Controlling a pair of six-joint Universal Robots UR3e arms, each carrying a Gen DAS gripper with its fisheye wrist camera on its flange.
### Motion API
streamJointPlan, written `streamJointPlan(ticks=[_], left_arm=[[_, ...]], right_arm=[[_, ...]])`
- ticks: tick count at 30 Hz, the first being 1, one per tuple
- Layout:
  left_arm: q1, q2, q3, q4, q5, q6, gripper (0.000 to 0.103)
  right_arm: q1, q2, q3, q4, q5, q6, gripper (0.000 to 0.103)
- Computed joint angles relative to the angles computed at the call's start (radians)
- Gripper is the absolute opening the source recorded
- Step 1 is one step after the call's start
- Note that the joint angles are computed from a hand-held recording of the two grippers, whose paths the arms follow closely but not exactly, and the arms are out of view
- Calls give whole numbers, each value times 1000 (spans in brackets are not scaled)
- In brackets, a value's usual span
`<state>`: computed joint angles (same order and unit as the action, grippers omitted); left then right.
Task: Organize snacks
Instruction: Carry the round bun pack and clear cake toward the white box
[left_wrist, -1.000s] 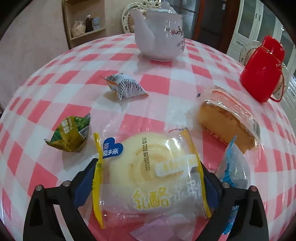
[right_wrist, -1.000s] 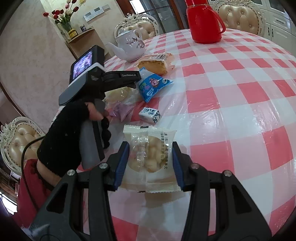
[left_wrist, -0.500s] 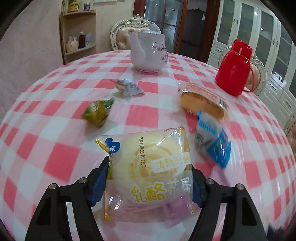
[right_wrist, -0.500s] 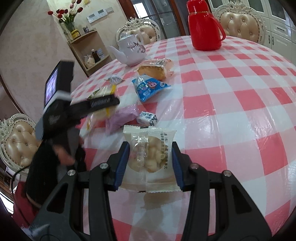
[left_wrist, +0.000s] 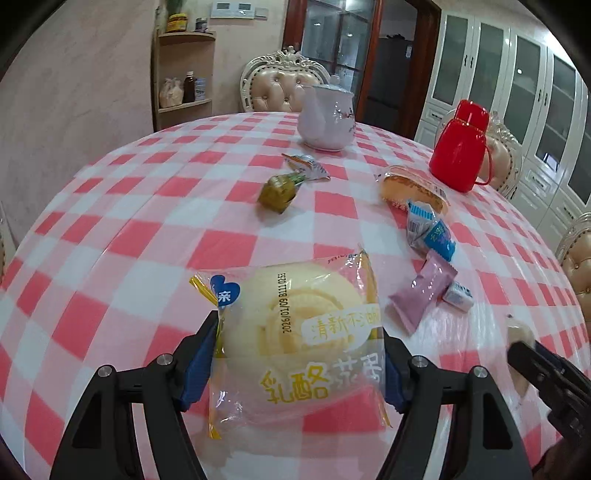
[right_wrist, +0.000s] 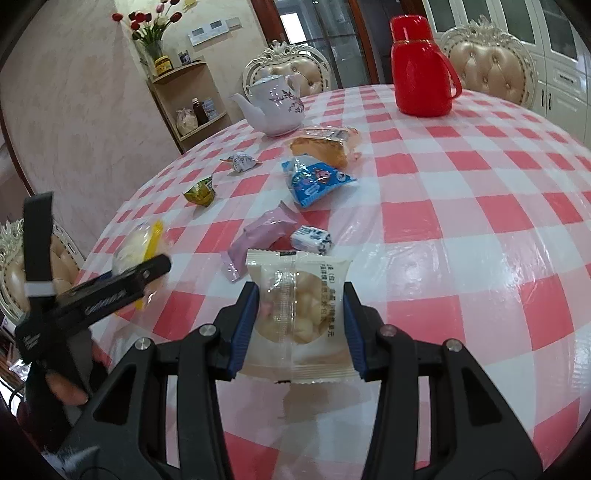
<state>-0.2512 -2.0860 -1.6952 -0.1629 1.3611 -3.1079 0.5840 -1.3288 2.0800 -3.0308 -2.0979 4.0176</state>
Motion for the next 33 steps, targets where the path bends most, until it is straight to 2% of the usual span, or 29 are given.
streamJointPlan(ticks=[10, 19, 27, 33], left_arm=[[100, 162, -285, 189, -74, 12, 75], [263, 272, -465, 236, -175, 4, 75], [404, 348, -633, 343, -227, 41, 75], [562, 468, -744, 309, -335, 116, 75]], right_arm=[[104, 161, -215, 67, -7, 51, 49], [173, 323, -466, 154, -7, 52, 49], [223, 454, -705, 273, -15, 34, 49], [258, 553, -907, 407, -44, 4, 49]])
